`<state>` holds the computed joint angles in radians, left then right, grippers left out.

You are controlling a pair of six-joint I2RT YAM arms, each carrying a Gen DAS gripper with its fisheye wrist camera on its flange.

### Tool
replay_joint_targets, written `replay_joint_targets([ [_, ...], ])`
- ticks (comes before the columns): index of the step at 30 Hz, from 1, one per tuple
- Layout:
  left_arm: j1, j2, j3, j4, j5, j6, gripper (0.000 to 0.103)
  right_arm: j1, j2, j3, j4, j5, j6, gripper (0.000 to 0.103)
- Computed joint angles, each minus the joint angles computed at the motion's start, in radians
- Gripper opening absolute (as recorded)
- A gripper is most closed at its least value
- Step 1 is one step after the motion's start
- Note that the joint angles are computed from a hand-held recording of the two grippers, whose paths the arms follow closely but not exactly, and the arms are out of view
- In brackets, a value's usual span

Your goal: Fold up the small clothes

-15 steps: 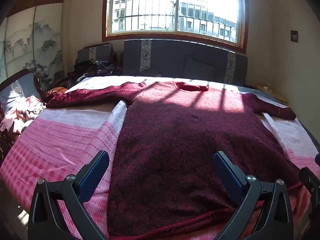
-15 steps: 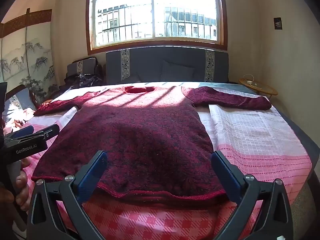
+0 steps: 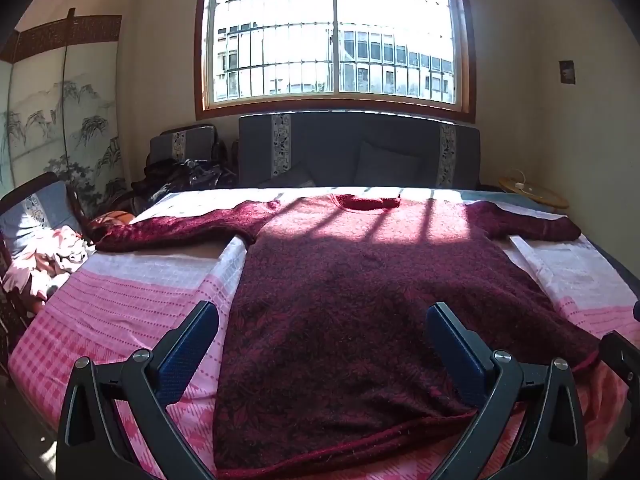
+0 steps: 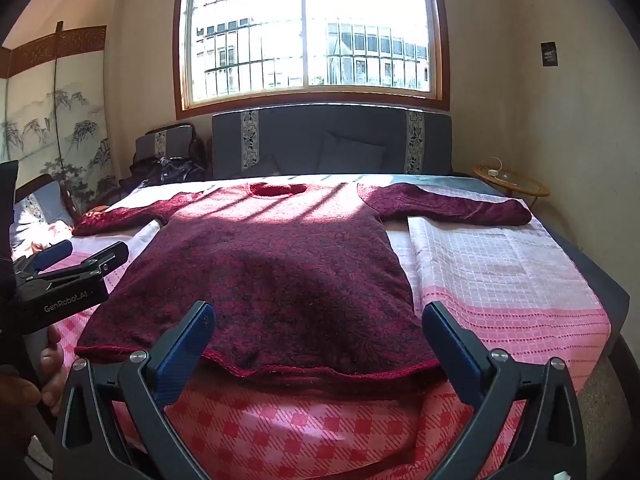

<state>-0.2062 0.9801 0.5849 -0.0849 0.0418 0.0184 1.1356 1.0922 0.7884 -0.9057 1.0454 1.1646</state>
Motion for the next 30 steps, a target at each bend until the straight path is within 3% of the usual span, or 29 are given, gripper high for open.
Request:
replay_joint_targets([
  [9,-0.036,0.078,0.023,0.055,-0.044,0.022,0.103,-0.141,-0.038,-0.043,0.147,-0.099,-0.186,0.103],
  [17,-0.028,0.224,0.106,0.086,-0.058,0.04,0.103,-0.352,-0.056,-0.062,0.332,-0.281,-0.421,0.103],
  [27,-0.028,0.425,0.246,0.107,-0.095,0.072,0.103,-0.712,0.028,-0.01,0.538,-0.689,-0.677,0.102],
  [28,-0.03,0.448,0.264,0.107,-0.103,0.074,0.103,-0.755,0.043,-0.001,0.555,-0.74,-0.698,0.1],
  [30,-0.025,0.498,0.298,0.103,-0.087,0.078,0.103,-0.861,0.078,0.017,0.589,-0.869,-0.738,0.086],
])
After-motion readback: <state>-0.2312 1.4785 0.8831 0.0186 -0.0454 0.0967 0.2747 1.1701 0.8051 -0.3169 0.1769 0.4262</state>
